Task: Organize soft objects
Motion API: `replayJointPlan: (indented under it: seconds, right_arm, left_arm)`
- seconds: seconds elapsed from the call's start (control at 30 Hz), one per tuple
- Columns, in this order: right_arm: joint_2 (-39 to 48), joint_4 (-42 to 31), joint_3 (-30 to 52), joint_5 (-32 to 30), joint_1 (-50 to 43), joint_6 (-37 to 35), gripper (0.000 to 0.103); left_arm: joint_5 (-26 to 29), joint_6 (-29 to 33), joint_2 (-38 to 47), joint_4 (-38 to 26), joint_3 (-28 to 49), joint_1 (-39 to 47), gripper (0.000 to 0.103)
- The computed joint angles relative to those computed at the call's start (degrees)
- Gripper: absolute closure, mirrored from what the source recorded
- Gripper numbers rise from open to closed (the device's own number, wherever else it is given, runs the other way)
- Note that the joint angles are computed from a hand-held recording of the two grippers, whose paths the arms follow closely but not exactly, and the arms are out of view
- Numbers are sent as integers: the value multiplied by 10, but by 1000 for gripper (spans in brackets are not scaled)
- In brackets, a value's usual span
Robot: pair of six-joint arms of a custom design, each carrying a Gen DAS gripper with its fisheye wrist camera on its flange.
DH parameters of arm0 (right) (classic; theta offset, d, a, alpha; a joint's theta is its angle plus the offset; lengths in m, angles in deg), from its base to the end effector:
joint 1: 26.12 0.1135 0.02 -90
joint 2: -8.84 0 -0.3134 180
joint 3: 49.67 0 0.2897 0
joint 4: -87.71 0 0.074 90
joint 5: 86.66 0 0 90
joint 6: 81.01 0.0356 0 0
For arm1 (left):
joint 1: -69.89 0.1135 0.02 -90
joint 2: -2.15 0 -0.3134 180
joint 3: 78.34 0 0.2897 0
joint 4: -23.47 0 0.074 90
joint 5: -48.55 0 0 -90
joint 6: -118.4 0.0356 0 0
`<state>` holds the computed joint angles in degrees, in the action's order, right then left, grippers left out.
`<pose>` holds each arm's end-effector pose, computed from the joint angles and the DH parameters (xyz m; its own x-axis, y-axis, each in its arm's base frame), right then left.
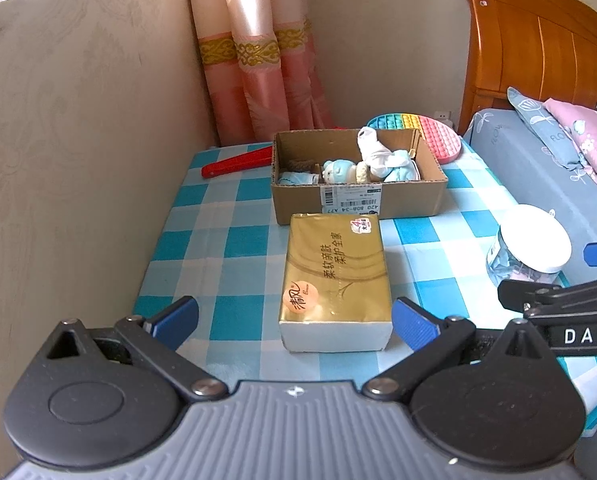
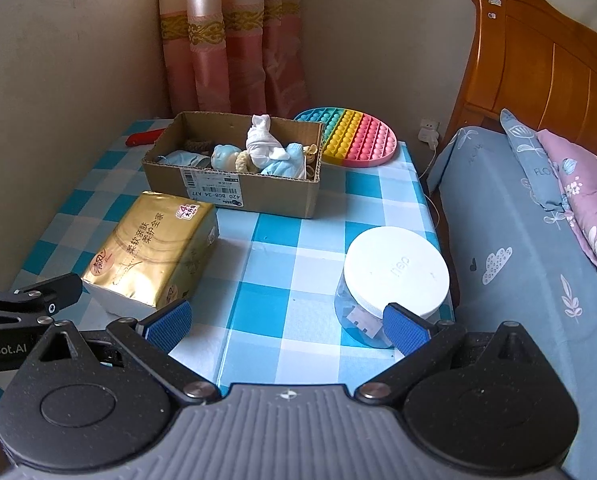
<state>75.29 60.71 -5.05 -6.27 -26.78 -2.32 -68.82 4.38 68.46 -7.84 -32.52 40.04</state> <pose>0.2356 0.0032 0.2109 -0.7188 -0.1851 -0.6702 -0.2442 0.9697 -0.0059 0.2083 -0.1007 0.2161 -0.7021 -0.0139 -0.7119 -0.0989 0.9920 0.0783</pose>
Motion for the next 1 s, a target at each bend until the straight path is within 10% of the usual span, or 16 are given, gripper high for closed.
replayJointPlan:
  seconds: [1.0]
  right_arm:
    - [-10, -1, -1, 1, 1, 1, 0]
  left_arm:
    - [-1, -2, -6, -6, 1, 0, 1]
